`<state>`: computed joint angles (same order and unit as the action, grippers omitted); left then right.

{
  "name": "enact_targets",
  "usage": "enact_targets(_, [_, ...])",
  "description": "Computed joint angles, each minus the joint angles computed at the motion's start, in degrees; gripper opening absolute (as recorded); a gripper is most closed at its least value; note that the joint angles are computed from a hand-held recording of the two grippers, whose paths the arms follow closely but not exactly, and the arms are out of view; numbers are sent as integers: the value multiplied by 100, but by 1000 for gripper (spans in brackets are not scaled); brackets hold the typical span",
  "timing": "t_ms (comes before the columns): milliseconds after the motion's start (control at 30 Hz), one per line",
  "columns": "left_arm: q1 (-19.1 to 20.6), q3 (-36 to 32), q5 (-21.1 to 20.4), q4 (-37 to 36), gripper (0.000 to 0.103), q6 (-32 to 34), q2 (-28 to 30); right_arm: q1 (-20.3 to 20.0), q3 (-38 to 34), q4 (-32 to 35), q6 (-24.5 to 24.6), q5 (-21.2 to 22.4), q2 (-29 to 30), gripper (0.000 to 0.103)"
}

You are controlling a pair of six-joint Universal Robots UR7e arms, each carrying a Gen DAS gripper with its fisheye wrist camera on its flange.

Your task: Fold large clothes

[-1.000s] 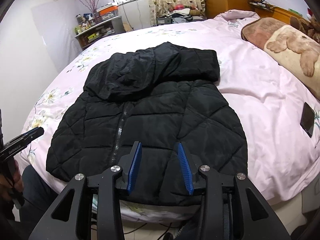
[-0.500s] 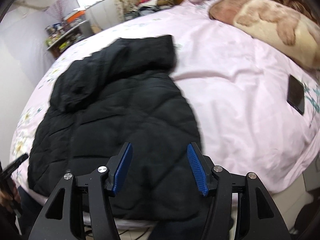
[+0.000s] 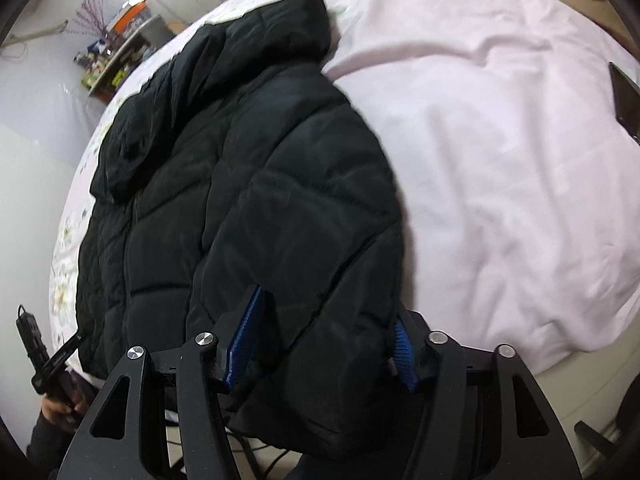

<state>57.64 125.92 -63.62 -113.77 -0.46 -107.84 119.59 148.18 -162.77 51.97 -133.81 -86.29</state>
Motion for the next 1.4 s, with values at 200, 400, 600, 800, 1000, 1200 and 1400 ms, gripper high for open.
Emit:
enact_targets(200, [-17,-30,-19,224,48,-145,-70,-322,14,259,-13,505,-220,52])
enact_targets(400, [-438,-267,-191,393,16,-112,-383,379,-387,598,30,124,-240,13])
enact_targets(600, [-730,-647,-393,474,16,-115,-803,1350,-659,971,468,-465,-434,12])
enact_targets(800, [-756,-761,-538,894,16,-282,-1105,1738,-535,974,985,-524,-466,12])
enact_targets(1000, [-804,-1021,-743,593,15,-225,-874,1789,-652,615,695,-643,-389,12])
enact_targets(1200, [-656,-1367,-1181,82,15,-351,-480,1879,-667,-372,151,-846,-377,12])
enact_targets(1400, [-361,-1783,-1461,-728,16,-517,351,1342,-920,-1699,-1069,-633,-142,12])
